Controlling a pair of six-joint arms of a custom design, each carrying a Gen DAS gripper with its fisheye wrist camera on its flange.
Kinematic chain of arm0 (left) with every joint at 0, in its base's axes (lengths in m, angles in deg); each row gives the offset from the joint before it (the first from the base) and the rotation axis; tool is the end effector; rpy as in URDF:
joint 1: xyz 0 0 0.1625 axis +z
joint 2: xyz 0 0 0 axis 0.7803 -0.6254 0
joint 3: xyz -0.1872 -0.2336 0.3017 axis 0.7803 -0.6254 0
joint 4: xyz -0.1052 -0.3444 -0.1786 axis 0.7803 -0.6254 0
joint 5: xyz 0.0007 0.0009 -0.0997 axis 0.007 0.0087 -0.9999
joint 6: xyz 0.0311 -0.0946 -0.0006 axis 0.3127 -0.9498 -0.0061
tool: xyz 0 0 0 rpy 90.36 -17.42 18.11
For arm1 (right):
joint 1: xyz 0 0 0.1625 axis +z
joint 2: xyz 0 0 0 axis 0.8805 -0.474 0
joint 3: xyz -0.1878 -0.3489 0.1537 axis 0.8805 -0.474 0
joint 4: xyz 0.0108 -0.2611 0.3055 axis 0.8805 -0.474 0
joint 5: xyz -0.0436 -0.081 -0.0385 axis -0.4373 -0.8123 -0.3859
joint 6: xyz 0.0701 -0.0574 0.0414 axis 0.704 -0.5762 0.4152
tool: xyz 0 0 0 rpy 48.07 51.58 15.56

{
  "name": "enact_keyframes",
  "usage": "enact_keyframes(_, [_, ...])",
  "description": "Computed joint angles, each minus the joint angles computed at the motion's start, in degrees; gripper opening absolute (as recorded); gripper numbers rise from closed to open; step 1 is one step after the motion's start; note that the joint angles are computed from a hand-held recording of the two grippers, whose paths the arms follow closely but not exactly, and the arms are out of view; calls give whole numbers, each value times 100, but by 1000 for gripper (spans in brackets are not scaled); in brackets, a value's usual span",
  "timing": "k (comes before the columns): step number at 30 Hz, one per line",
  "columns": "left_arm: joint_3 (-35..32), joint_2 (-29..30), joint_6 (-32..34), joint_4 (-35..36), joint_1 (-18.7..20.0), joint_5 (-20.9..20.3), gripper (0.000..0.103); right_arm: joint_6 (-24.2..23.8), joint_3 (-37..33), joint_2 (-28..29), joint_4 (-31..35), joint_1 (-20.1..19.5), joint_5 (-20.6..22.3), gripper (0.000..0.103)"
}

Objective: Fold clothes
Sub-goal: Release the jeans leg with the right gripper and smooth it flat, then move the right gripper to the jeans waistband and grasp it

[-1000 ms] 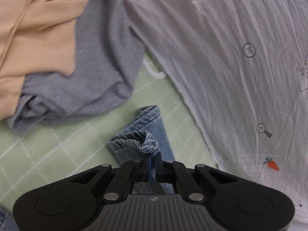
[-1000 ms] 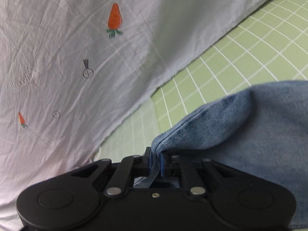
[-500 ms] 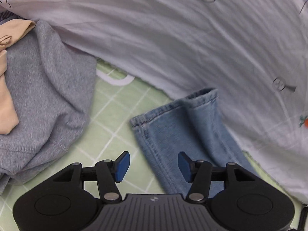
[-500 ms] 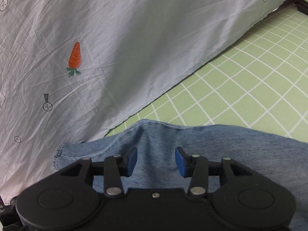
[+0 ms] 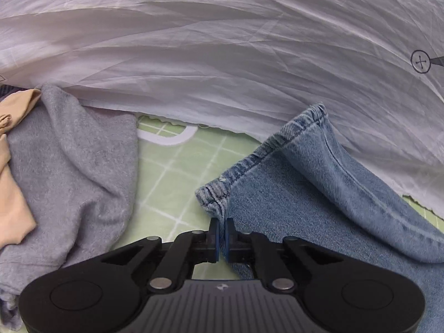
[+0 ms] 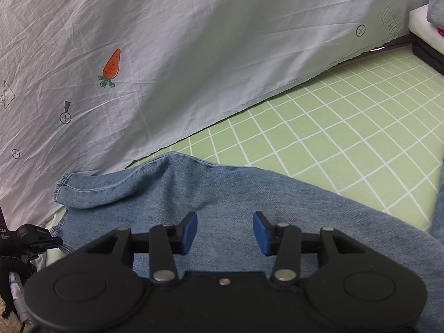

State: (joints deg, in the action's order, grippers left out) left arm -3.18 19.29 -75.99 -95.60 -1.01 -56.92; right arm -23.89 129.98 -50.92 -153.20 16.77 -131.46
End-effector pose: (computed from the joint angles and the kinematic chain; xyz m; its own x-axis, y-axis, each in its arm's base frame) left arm -0.3029 -0.7157 0.0252 -0.6397 -0.4451 -0.6267 0.1519 0.7260 -0.6707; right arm -0.0161 -0.6199 0.4222 -0.9008 0.1746 0.3975 -0.1692 0.7021 -0.6917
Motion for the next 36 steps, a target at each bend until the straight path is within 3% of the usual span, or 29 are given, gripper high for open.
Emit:
enact_keyframes(4, [768, -656, -1729, 1649, -253, 19, 4, -154, 313, -323, -35, -51, -60, 46])
enact_keyframes(7, [1350, -1155, -3081, 3000, -503, -300, 4, -120, 613, -653, -27, -143, -70, 46])
enact_keyframes(14, [2447, -1863, -4624, 3503, -1045, -1401, 5, -177, 1269, -1439, -250, -457, -50, 46])
enact_keyframes(15, [2605, -1955, -4667, 3301, -1129, -1427, 6, -195, 1308, -1523, -269, -500, -51, 46])
enact_keyframes(18, [2756, -2047, -4701, 3001, -1376, -1463, 27, -472, 1261, -1663, -289, -595, -140, 50])
enact_keyframes(22, [2316, -1687, -4117, 2760, -1611, -1577, 44, -1111, 1060, -1662, -422, -707, -440, 76])
enact_keyframes(24, [1923, -1338, -3660, 2634, -1700, -1650, 50, -1513, 891, -1604, -461, -783, -606, 79])
enact_keyframes(28, [675, -323, -2946, 3107, -1859, -1681, 61, -2247, 472, -1355, -592, -952, -747, 95])
enact_keyframes(36, [-1353, 1249, -1972, 3252, -1847, -1874, 69, -2895, -894, -626, 50, -1242, -586, 95])
